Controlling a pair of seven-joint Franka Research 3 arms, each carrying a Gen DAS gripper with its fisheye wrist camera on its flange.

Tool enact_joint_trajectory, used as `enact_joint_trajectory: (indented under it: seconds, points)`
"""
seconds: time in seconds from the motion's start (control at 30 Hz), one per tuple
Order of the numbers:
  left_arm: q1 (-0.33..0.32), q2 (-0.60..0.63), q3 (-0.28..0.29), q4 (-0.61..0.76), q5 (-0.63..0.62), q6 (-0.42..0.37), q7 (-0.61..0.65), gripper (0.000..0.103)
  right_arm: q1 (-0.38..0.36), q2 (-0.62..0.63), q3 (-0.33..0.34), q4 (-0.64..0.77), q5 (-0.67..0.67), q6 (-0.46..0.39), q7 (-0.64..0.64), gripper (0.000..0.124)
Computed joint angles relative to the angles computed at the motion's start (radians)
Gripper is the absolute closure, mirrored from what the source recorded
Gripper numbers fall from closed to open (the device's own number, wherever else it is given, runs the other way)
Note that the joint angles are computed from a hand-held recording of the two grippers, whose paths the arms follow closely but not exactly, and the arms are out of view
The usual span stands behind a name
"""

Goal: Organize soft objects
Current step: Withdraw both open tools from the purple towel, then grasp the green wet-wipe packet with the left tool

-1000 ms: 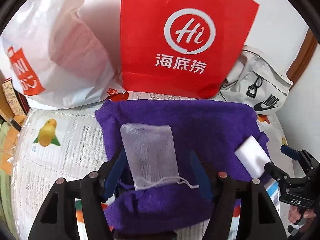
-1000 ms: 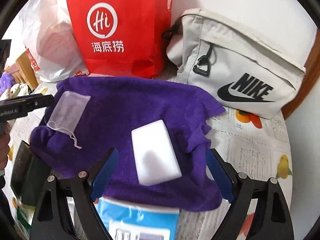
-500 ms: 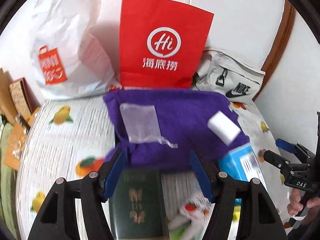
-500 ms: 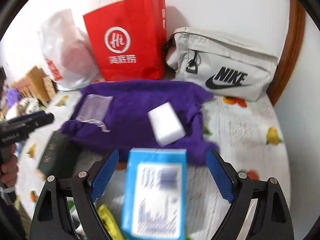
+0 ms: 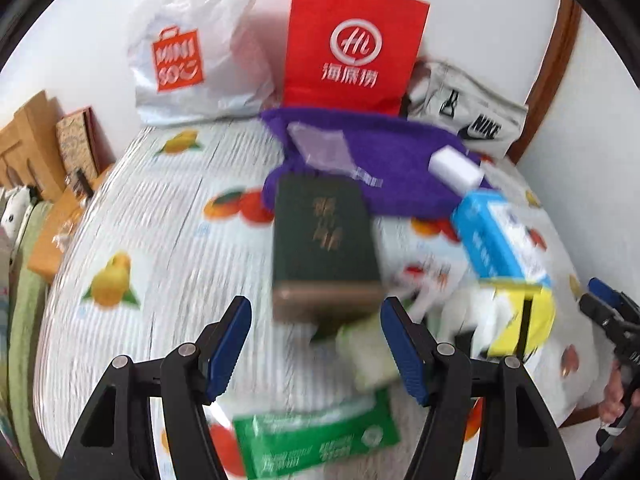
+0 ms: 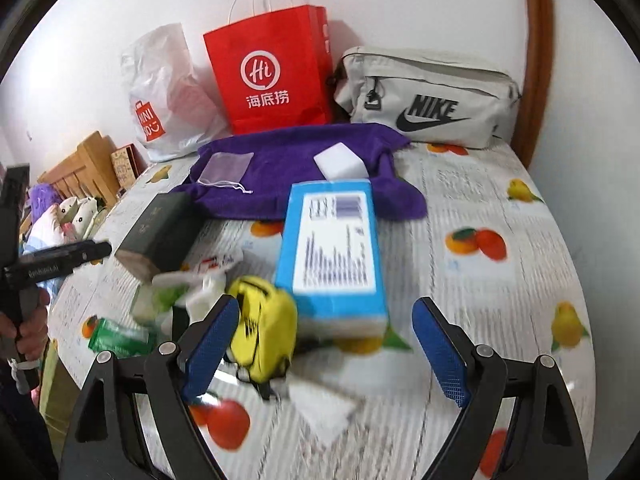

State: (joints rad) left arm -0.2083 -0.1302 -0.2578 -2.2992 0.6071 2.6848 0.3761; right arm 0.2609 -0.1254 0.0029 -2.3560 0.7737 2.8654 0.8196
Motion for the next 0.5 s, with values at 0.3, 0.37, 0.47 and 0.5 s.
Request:
enact_joint_trajectory:
  seconds: [0.3,0.37,0.47,0.5]
  points:
    - [-0.047,-0.097,-0.024,-0.183,-0.069,0.05,0.079,0.038,0.022,-0.033,-0.026,-0.098,0.136,-0.006,-0.085,0.035]
    - [-0.056,-0.108,-0.028,-0.205,-0.08,0.051,0.108,0.038,0.023,-0.032,-0.027,-0.103,0.162,-0.014,-0.1,0.035]
    - [-0.055,-0.107,-0.042,-0.225,-0.057,0.052,0.135,0.038,0.021,-0.032,-0.022,-0.112,0.177,-0.015,-0.115,0.035]
    - [-0.045,-0.098,-0.055,-0.221,-0.026,0.037,0.124,0.038,0.021,-0.034,-0.02,-0.117,0.184,-0.011,-0.119,0.035]
